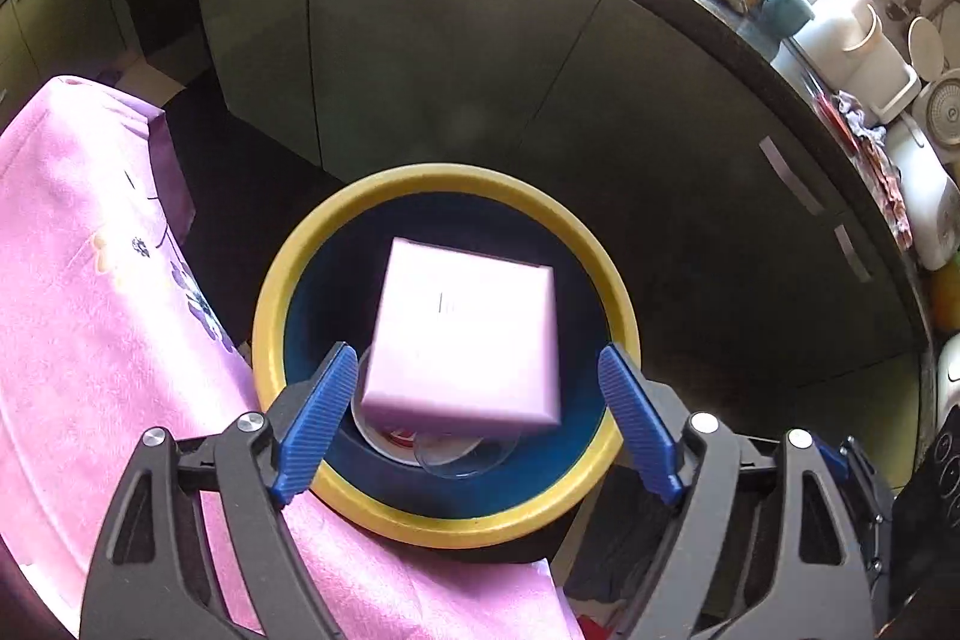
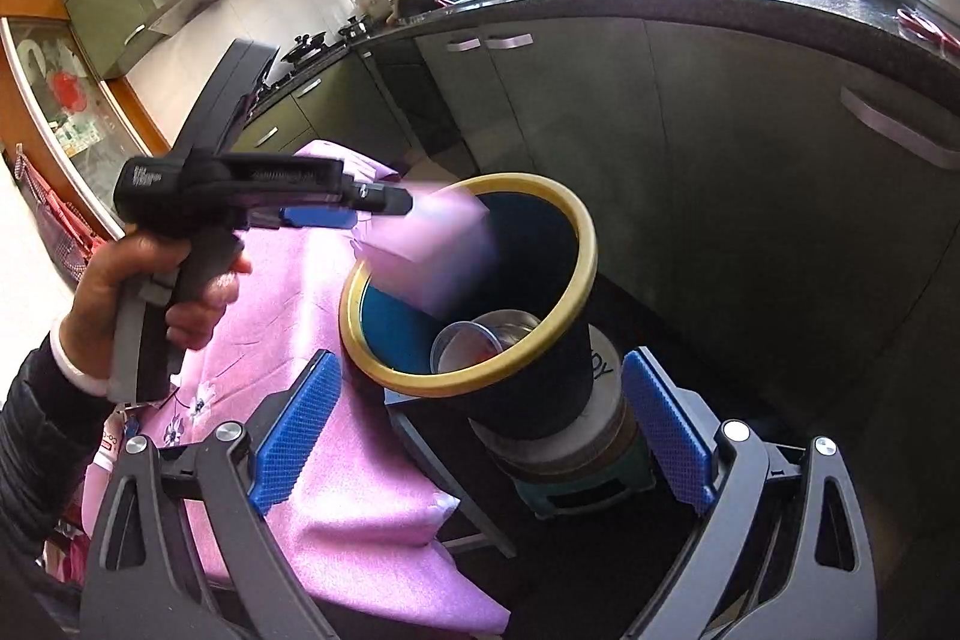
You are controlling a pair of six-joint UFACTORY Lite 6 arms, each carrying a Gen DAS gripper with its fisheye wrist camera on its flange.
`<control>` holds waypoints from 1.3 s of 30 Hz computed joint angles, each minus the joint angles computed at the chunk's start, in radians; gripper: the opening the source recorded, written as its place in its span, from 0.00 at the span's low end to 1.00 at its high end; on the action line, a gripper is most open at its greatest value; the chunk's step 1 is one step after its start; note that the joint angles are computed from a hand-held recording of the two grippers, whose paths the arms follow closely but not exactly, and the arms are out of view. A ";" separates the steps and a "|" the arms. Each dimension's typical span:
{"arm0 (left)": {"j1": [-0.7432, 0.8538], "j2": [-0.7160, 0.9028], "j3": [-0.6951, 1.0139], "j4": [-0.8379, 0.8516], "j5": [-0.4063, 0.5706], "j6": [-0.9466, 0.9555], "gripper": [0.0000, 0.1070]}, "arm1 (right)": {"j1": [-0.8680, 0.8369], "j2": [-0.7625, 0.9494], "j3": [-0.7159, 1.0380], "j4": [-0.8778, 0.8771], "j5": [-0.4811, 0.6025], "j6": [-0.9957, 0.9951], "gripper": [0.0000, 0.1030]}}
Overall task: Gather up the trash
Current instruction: 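Move the pink box over the bin and open the left gripper, then grasp the red-and-white milk carton with the right gripper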
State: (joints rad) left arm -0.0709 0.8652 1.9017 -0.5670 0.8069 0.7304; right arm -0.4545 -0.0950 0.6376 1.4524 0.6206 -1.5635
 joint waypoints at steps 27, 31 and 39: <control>1.494 -0.531 -0.576 -0.443 0.493 1.093 0.90 | 0.980 0.233 0.346 -0.320 -0.456 0.617 0.91; 1.585 -0.378 -0.404 -0.421 0.523 1.064 0.90 | 1.108 0.407 0.560 -0.565 -0.448 0.873 0.91; 1.645 -0.279 -0.303 -0.417 0.532 1.040 0.90 | 1.248 0.770 1.073 -1.267 -0.313 1.558 0.76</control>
State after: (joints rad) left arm 1.5742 0.5858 1.5990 -0.9842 1.3391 1.7706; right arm 0.7934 0.6749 1.7109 0.1857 0.3079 -0.0053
